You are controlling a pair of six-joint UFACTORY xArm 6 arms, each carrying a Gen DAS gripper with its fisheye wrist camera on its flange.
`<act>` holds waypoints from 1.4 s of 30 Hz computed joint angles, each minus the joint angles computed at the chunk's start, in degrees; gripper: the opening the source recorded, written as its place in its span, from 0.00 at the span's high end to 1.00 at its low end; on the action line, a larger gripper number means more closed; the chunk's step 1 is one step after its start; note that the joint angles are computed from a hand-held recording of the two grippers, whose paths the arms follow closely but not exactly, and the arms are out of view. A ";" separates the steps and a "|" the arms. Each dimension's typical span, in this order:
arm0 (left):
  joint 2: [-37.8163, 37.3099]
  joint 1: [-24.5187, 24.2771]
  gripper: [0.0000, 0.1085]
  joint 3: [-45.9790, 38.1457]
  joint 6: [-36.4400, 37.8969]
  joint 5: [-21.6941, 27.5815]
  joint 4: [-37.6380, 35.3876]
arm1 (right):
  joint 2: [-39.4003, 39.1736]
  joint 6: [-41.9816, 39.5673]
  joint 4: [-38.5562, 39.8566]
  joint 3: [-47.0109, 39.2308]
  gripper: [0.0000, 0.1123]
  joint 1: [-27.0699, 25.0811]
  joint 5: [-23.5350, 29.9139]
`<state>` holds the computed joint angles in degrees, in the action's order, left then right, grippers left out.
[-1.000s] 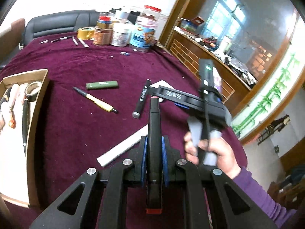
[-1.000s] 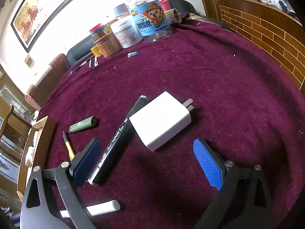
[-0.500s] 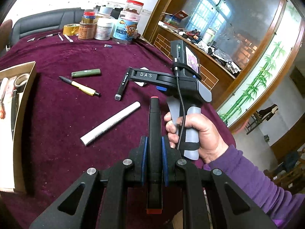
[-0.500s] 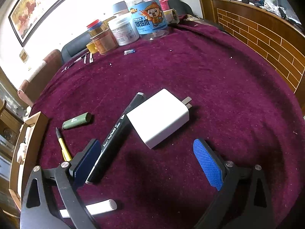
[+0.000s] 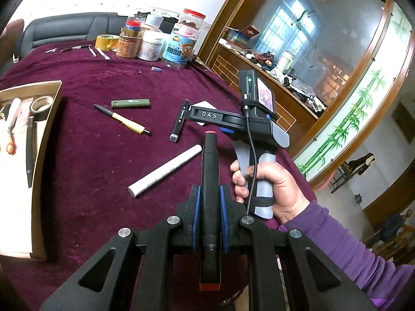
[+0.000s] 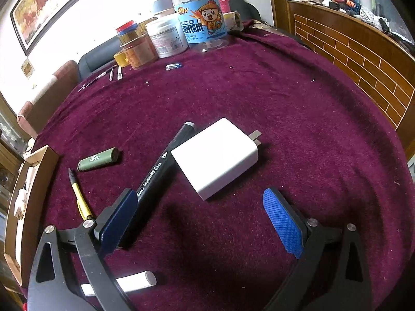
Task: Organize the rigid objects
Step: 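Lift the black marker with the left gripper and carry it toward the tray, then lower the black marker into the tray with left while right grasps the yellow pen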
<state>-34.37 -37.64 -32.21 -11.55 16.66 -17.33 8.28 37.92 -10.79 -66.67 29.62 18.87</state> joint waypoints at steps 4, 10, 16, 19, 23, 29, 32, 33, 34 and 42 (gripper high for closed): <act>-0.71 0.28 0.89 0.53 -0.62 0.13 0.67 | 0.60 4.91 -6.21 -2.00 0.13 0.39 3.96; -2.28 2.06 0.89 1.66 -0.80 0.58 1.16 | -1.50 16.59 -16.96 -0.99 0.13 0.30 6.52; -5.00 7.11 0.89 2.89 -1.07 1.20 0.49 | -5.59 15.30 -13.45 3.44 0.13 -0.11 4.16; -6.89 10.30 0.89 3.79 -1.52 1.99 -0.05 | -6.44 8.68 -8.30 3.44 0.13 0.93 3.51; -10.07 14.46 0.89 5.46 -3.83 3.92 2.14 | -4.89 -0.21 -1.64 0.72 0.13 2.76 3.84; -15.83 21.13 0.89 8.30 -7.32 8.53 5.55 | 0.08 -5.45 2.51 -4.61 0.13 5.30 5.28; -18.03 24.86 0.89 9.69 -7.14 10.67 5.63 | 1.59 -3.86 -0.74 -6.77 0.13 6.30 4.38; -18.33 26.34 0.89 10.05 -7.37 11.37 5.96 | 2.00 -5.41 0.03 -7.49 0.13 6.79 4.25; -18.59 27.46 0.89 10.36 -6.89 11.94 5.43 | 3.14 -8.64 1.93 -9.27 0.13 7.52 4.95; -17.19 31.37 0.89 11.44 -2.46 12.68 -0.80 | 14.95 -18.27 0.74 -25.28 0.25 11.70 16.64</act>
<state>-51.56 -6.27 -20.77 -14.01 29.35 -18.14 23.23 19.65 -10.06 -91.96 41.32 35.51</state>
